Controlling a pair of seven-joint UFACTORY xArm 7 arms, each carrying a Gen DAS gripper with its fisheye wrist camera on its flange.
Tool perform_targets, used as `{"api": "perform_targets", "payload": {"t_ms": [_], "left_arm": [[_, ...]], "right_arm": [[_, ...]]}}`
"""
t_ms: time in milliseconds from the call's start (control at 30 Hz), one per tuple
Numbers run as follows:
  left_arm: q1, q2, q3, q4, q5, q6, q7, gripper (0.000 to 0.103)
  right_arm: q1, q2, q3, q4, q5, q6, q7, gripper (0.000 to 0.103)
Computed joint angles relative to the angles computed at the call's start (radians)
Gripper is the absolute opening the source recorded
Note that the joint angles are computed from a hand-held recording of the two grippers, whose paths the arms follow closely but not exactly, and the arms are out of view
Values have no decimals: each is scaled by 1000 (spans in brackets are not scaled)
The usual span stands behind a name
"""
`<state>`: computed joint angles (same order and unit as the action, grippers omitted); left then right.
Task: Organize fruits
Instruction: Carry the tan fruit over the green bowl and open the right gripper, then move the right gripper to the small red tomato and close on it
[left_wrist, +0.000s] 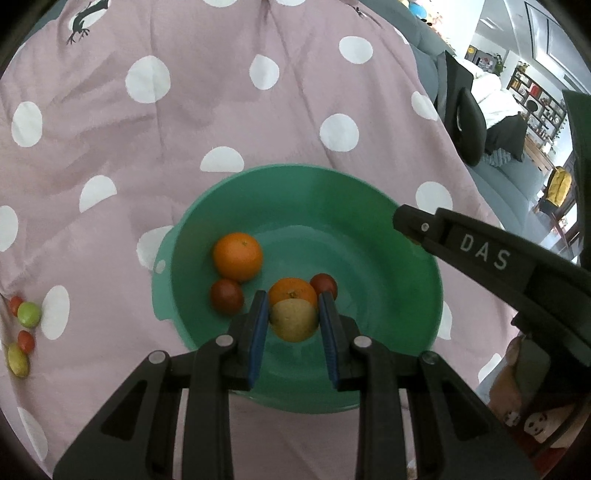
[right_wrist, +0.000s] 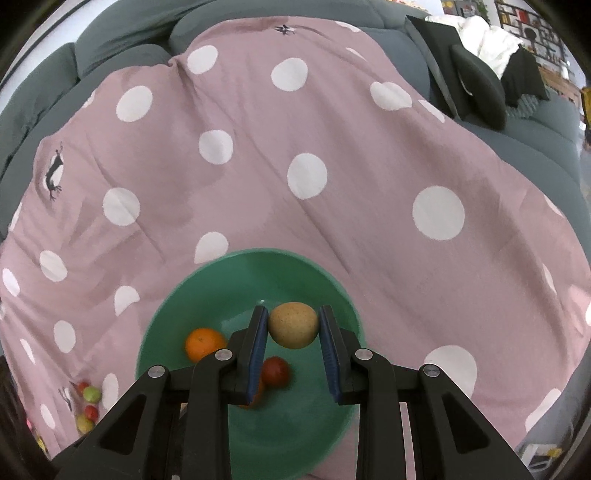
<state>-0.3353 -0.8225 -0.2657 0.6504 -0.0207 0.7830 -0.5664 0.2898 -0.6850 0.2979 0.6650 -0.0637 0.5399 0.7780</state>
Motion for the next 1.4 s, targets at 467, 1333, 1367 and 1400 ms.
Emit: {"api": "perform_targets", "payload": {"t_ms": [467, 1333, 1367, 1400], "left_arm": [[10, -34, 12, -10, 5, 10, -1, 46], [510, -642, 342, -174, 192, 428, 104, 61], [531, -651, 360, -179, 199, 426, 117, 61], [553, -657, 384, -186, 204, 420, 129, 61]], "right_arm": [[11, 8, -11, 5, 10, -8, -12, 31], [225, 268, 70, 192, 15, -179, -186, 51], [238, 287, 66, 200, 23, -185, -196, 51], [256, 318, 67, 214, 35, -197, -206, 51]]}}
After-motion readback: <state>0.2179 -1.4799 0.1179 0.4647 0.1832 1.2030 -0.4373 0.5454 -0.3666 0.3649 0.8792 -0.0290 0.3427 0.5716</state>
